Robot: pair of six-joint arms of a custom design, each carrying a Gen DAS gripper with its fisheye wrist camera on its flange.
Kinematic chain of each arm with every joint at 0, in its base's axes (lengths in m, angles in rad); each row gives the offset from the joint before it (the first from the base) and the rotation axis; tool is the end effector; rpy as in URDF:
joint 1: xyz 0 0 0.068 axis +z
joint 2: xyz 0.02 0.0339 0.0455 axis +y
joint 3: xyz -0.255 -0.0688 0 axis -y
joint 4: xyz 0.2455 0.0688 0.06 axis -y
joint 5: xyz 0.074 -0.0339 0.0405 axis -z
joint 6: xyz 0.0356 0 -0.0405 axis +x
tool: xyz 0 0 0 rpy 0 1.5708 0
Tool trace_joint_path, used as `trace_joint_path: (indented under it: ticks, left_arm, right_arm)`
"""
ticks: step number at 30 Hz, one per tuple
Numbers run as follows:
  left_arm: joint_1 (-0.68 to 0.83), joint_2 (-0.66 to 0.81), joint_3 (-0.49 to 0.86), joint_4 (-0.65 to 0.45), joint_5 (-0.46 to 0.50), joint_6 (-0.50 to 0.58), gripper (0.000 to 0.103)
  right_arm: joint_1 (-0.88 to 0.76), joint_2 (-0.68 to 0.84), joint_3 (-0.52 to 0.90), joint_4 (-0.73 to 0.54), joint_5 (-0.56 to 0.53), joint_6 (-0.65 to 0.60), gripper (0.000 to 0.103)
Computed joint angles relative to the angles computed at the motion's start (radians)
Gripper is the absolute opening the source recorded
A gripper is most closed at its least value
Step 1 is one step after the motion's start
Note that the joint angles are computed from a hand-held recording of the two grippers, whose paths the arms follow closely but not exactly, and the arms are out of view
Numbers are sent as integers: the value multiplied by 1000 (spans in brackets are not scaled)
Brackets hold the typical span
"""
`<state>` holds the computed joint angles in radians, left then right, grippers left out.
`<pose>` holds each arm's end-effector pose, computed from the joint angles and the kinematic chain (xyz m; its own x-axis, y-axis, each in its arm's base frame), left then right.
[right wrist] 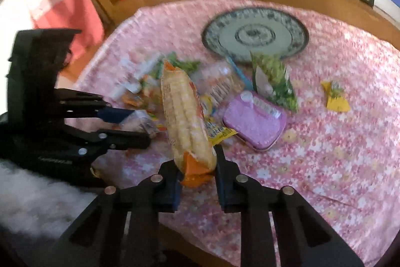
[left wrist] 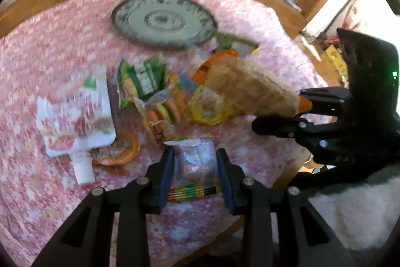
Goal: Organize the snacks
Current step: 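Carry both bags onto the blue-and-white plate and open both tools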
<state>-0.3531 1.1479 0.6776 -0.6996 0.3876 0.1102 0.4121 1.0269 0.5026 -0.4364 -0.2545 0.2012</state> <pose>0.1859 -0.0829 0.1898 -0.8082 0.4064 -0.4261 0.5508 0.7777 -0.3030 0.1730 0.0854 0.1719 -0.8397 -0.1560 -0.5201 -0.3592 0.8779 0.3167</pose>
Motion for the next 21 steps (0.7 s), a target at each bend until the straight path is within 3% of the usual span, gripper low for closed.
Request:
trace_joint_path:
  ticks: [8, 13, 17, 21]
  left_arm:
    - [33, 11, 173, -84, 60, 50, 35]
    - [32, 110, 295, -53, 110, 23, 35]
    - [40, 234, 403, -1, 153, -6, 35]
    - [21, 389, 499, 67, 66, -54, 35]
  right_arm:
    - [-191, -79, 34, -27, -172, -44, 23]
    - [-278, -9, 102, 35, -254, -40, 23]
    - [-311, 84, 179, 60, -229, -47, 23]
    - [-315, 258, 293, 108, -157, -38, 23]
